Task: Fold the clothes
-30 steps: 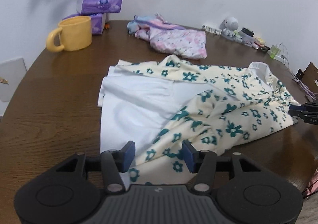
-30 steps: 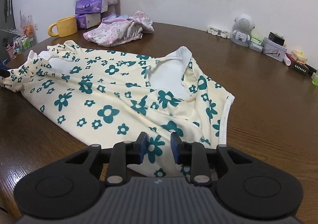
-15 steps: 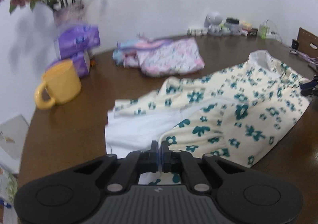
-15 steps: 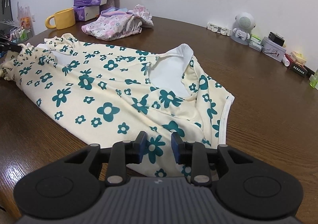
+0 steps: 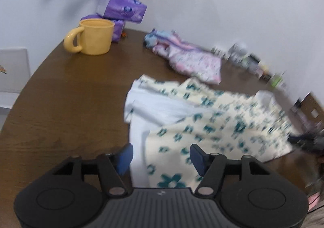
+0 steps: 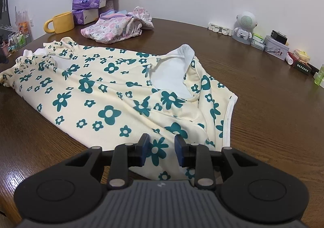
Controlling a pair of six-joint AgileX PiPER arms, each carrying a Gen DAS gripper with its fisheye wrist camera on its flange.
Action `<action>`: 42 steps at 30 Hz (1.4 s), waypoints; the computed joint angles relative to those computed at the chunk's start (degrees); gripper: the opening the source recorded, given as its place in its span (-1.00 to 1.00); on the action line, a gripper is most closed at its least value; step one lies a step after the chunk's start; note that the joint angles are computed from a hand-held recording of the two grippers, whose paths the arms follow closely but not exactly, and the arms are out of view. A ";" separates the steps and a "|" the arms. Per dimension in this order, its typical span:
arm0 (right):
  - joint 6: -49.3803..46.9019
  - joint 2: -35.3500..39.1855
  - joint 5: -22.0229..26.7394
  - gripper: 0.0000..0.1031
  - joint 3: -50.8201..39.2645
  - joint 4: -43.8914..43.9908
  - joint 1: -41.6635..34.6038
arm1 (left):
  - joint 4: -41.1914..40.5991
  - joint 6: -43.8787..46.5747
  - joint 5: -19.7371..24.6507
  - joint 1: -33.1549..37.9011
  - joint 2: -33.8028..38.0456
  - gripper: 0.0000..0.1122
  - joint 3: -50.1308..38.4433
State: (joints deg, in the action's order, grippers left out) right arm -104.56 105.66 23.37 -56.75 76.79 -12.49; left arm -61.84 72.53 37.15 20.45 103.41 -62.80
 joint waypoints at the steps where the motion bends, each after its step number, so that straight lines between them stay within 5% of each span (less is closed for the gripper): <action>1: -0.34 -0.01 -0.03 -0.46 0.09 0.39 -0.01 | 0.77 -0.51 -0.55 -0.50 0.15 0.03 0.01; 5: -1.90 -0.02 0.01 -0.46 0.51 2.13 -0.13 | 2.75 -1.71 -1.88 -2.14 0.54 -0.33 0.14; 10: -3.71 0.00 0.18 -0.46 0.99 4.08 -0.34 | 1.93 -0.25 -4.42 -3.07 -2.06 -0.32 2.81; 16: -4.78 0.10 0.66 -0.46 1.18 5.14 -0.67 | 11.04 -10.54 -2.75 -3.56 -2.61 -0.37 2.41; 17: -5.06 0.08 0.64 -0.46 1.26 5.40 -0.67 | 11.71 -11.40 -2.73 -3.64 -2.50 -0.42 2.35; 18: -5.28 0.08 0.64 -0.46 1.30 5.60 -0.68 | 12.34 -12.05 -3.35 -3.90 -2.49 -0.83 2.28; 19: -5.47 0.09 0.65 -0.46 1.34 5.78 -0.68 | 12.88 -12.42 -4.31 -4.24 -2.55 -0.96 2.23; 24: -6.24 0.01 0.70 -0.46 1.49 6.17 -0.74 | 15.44 -12.84 -10.61 -7.06 -2.66 -0.98 1.24; 29: -8.30 -0.21 0.32 -0.46 2.02 7.65 -0.55 | 27.73 -22.75 -19.03 -10.83 -0.70 -1.00 0.72; 36: -10.66 -0.12 0.96 -0.46 2.58 10.07 -0.94 | 14.36 -14.64 -17.66 -7.34 -4.55 -0.82 4.18; 40: -9.93 -0.05 0.98 -0.46 2.33 9.32 -0.94 | -2.77 2.21 -15.22 -7.34 -9.70 -0.43 9.72; 42: -9.75 -0.03 1.06 -0.46 2.29 9.13 -1.00 | -9.44 9.38 -13.71 -9.05 -10.43 -0.40 11.54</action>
State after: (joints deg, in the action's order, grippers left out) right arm -114.31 105.63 24.42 -54.47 85.91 -13.49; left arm -71.28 81.90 23.45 11.41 92.98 -51.26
